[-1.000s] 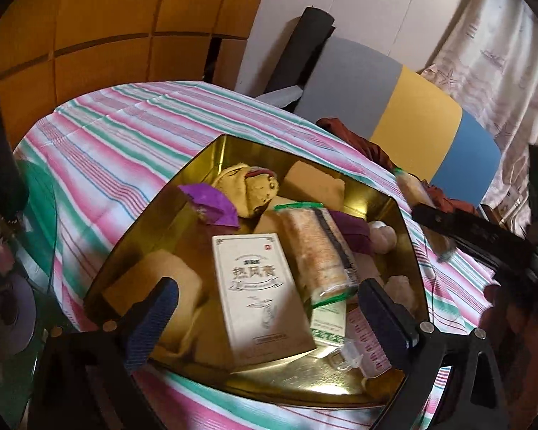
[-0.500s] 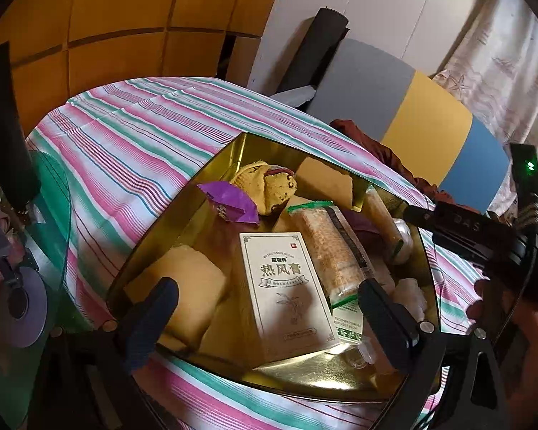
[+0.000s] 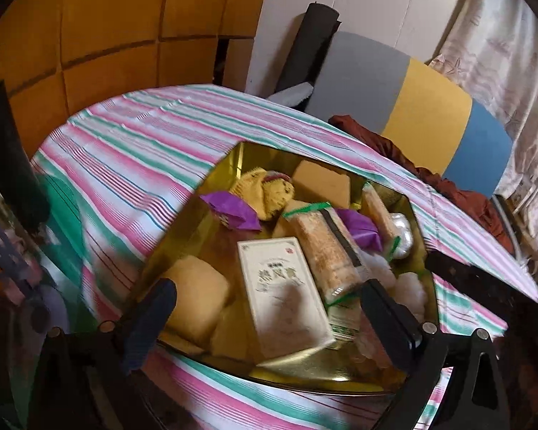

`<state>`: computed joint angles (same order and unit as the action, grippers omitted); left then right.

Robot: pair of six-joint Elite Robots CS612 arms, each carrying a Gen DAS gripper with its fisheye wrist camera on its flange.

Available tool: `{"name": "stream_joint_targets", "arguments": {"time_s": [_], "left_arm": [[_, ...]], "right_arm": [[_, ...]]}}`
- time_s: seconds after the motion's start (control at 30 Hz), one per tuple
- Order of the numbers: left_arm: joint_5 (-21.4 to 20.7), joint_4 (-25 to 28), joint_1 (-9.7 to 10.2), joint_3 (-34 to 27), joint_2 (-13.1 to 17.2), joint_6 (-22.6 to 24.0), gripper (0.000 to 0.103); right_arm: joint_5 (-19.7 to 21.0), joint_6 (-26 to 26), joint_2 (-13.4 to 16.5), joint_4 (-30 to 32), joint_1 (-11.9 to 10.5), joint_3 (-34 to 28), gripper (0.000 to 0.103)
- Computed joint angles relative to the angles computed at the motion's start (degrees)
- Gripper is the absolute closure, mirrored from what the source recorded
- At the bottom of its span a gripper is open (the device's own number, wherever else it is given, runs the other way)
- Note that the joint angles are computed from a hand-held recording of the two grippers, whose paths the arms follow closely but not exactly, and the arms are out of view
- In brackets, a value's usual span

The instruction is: Organize objects

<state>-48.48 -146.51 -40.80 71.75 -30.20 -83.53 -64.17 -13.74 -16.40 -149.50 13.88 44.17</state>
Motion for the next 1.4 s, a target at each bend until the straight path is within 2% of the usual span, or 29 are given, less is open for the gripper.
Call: {"name": "stream_joint_targets", "arguments": {"time_s": [0.1, 0.23, 0.33, 0.53, 0.67, 0.83, 0.9, 1.13, 1.4], "left_arm": [[0.2, 1.2, -0.06, 0.4, -0.5, 0.2, 0.000], [1.0, 6.9, -0.27, 0.0, -1.1, -1.6, 0.000], [2.3, 7.6, -0.60, 0.4, -1.5, -1.0, 0.000], [5.5, 17.4, -1.11, -1.1, -1.9, -3.7, 0.000], [4.5, 17.5, -0.93, -0.6, -2.3, -4.4, 0.000], [2.7, 22.4, -0.65, -1.3, -2.6, -7.0, 0.000], [2.0, 22.8, -0.60, -1.0, -2.9, -7.3, 0.000], [2.9, 27.0, -1.08, -1.2, -3.6, -9.5, 0.000], [1.1, 26.3, -1.06, -0.8, -4.1, -8.1, 0.000]], "right_arm": [[-1.0, -0.8, -1.3, -1.8, 0.1, 2.7, 0.033], [-2.6, -3.1, -2.9, -5.0, 0.3, 5.7, 0.031], [-4.0, -4.4, -3.9, -7.7, 0.6, 7.6, 0.030], [-3.8, -4.6, -5.1, -9.1, 0.7, 9.7, 0.027], [-4.1, -4.4, -6.0, -9.9, 0.8, 11.4, 0.026], [-4.4, -3.2, -7.2, -12.0, 0.7, 13.6, 0.026], [-4.4, -2.6, -7.4, -12.3, 0.6, 14.0, 0.025], [-6.1, -2.1, -8.1, -13.0, 1.0, 15.4, 0.025], [-7.1, -1.7, -8.6, -14.7, 1.4, 16.4, 0.025]]}}
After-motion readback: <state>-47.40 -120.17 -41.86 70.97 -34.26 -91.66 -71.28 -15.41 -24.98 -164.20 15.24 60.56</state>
